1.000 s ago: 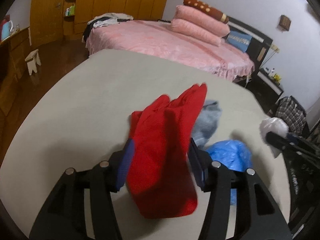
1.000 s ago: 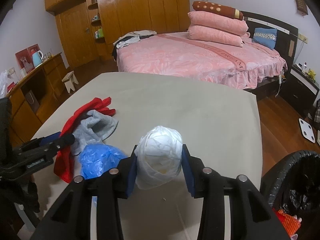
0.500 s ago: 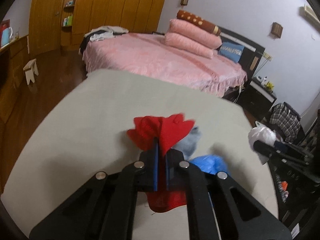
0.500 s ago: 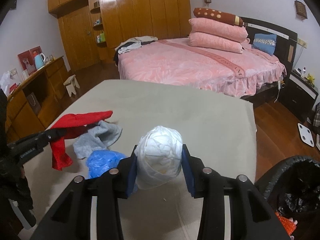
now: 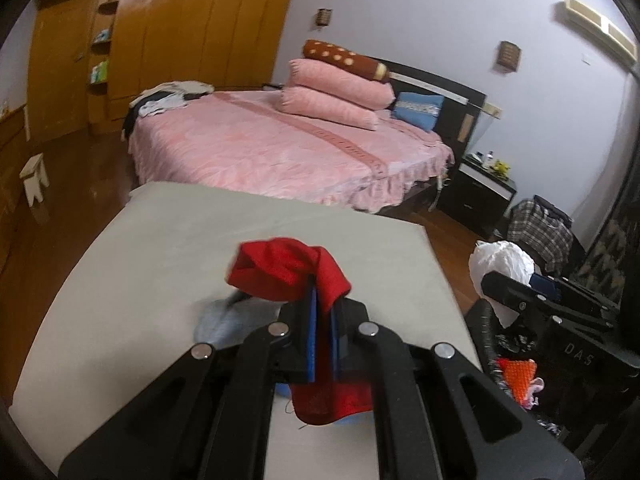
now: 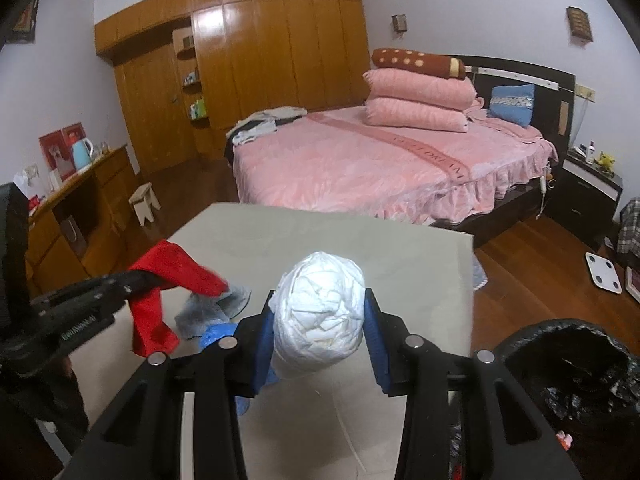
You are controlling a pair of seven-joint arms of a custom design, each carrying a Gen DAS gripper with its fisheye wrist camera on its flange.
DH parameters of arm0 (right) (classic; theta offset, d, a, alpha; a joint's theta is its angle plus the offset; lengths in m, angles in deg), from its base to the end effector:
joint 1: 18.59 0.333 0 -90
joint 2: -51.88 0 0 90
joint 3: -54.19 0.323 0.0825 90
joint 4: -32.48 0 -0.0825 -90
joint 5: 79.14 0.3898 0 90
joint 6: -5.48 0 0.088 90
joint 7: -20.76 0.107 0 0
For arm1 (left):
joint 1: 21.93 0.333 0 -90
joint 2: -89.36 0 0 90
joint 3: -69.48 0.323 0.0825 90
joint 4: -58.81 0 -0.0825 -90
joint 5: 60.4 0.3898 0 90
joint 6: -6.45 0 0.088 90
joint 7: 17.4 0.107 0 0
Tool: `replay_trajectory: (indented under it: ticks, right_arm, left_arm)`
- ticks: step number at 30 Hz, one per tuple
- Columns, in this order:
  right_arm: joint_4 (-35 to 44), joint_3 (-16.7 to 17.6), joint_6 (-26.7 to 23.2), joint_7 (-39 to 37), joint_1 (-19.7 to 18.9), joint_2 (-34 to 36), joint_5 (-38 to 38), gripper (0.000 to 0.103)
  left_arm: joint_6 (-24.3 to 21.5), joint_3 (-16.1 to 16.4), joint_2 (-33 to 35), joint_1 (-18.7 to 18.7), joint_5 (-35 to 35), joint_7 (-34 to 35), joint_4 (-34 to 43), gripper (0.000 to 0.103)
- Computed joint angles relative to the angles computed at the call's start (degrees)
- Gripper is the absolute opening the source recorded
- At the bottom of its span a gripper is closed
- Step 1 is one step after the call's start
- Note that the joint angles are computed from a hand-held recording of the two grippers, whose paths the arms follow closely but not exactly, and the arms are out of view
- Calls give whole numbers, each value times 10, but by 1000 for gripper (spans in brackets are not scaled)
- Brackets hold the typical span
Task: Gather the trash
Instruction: 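Carry the red cloth and white tissue ball over the bin and open both tools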
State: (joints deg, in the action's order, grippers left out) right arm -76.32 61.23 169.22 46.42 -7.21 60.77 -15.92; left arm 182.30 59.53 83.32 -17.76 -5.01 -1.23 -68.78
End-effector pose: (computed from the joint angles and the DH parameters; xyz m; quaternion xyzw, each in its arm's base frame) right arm 0.6228 0.1519 0.4936 -0.7527 0.4576 -0.1785 0.4383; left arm 0.5342 -0.1229 0.5067 -0.6955 0.5429 -0.3755 0.2837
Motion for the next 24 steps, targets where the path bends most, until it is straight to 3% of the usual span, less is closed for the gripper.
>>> replay_trajectory:
  ticks: [10,24]
  right_arm:
    - [-50,-29,5,-22,-11,-61,29,41]
    - [-112,-79,47,-22,-24,-114,39,41]
  left_arm:
    - [8,-16,16,-39,-10,22,30,5]
    - [28,-10,76,-114,-29,71,96,5]
